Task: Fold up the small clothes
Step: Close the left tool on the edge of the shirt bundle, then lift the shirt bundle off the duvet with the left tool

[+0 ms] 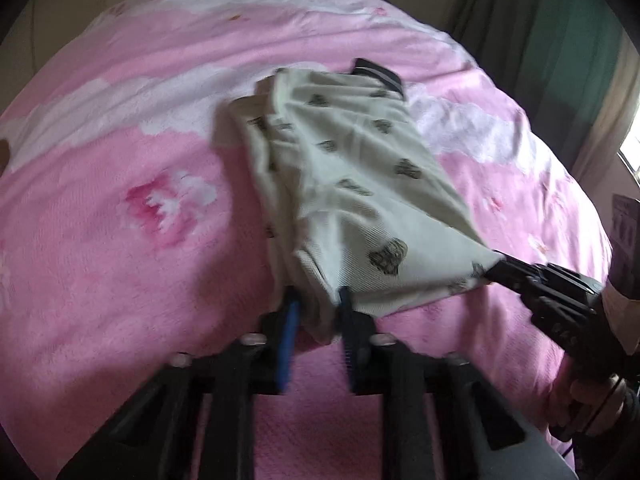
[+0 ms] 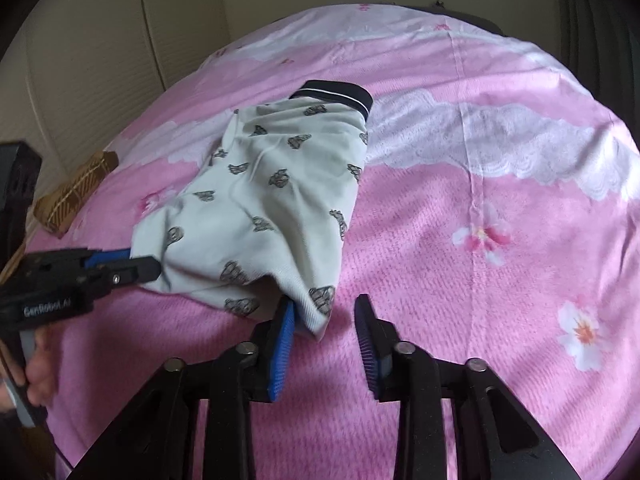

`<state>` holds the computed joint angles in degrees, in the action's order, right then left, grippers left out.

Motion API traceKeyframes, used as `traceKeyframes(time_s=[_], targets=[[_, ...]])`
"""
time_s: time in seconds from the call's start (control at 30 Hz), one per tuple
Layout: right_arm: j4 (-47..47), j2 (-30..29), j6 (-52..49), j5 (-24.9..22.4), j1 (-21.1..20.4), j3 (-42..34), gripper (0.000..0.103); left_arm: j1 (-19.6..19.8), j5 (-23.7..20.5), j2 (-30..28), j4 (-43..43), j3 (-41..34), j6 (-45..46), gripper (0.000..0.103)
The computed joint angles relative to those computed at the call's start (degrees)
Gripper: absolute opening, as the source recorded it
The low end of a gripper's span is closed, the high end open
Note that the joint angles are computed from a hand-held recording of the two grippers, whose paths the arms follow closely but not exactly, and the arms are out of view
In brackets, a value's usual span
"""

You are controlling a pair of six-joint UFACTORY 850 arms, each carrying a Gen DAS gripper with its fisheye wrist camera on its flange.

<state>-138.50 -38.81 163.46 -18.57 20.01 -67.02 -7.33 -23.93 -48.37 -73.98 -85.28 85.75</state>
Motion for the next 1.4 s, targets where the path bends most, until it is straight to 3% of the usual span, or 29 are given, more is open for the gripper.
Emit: traceKeyframes(time_s=[0.13, 0.23, 0.4, 0.43, 0.53, 0.57, 0.63, 0.73, 0.93, 1.13, 1.17, 1.2, 1.3, 1.4], targets=[[-4.07, 1.22, 6.06, -1.65, -0.13, 1.81, 0.007, 0.88, 1.46, 1.14, -4.29, 1.55, 3.10, 0.010], [-2.50, 2.40, 4.98, -3.53, 0.84, 3.12, 0.007, 0.96, 1.78, 0.27, -2.18, 1.23, 0.91, 0.010], [9.79, 0.08, -7.64, 0.34, 1.50, 0.56, 0.007, 1.17, 1.28, 0.74, -2.83, 1.94, 1.57, 0.010], [7.99, 0.41, -5.58, 0.21, 1.45, 0.97, 0.011, 1.22, 1.08, 1.52, -3.59, 2.74, 2.97, 0.011], [6.77, 2.58, -3.83, -2.52, 1.73, 3.22, 0.037, 1.38, 0.61, 4.13, -8.55, 5.82, 9.45, 0.016], [5.39, 3.46, -2.64, -3.84, 1.79, 4.16, 0.039, 1.27, 0.22, 4.75, -10.09, 6.68, 11.19, 0.019], [2.89, 4.79, -1.08, -5.28, 1.78, 5.45, 0.039, 1.10, -0.71, 5.36, -11.70, 8.03, 14.20, 0.025], [-0.64, 5.88, 1.47, -5.70, 1.61, 6.47, 0.039, 0.05, -0.04, 4.70, -9.01, 7.85, 12.25, 0.025], [-3.12, 5.73, 3.79, -4.84, 1.88, 6.83, 0.039, -1.36, 7.41, 3.34, -10.36, 6.29, 12.78, 0.025], [-5.62, 5.18, 6.80, -4.40, 1.72, 6.62, 0.039, -0.74, 3.89, 3.08, -10.67, 5.54, 14.87, 0.025], [-5.74, 5.08, 6.88, -4.40, 1.70, 6.50, 0.039, -0.88, 3.97, 3.08, -10.55, 5.59, 15.19, 0.023], [-5.96, 4.94, 7.13, -4.29, 1.63, 6.32, 0.039, -0.99, 3.91, 2.98, -9.91, 5.47, 14.78, 0.011], [-5.76, 4.64, 6.99, -3.96, 1.47, 5.85, 0.039, -0.92, 4.21, 2.56, -6.71, 4.09, 11.88, 0.009], [-4.65, 4.49, 5.89, -3.41, 1.48, 5.20, 0.039, -0.63, 5.52, 3.17, -8.11, 2.89, 14.78, 0.009]])
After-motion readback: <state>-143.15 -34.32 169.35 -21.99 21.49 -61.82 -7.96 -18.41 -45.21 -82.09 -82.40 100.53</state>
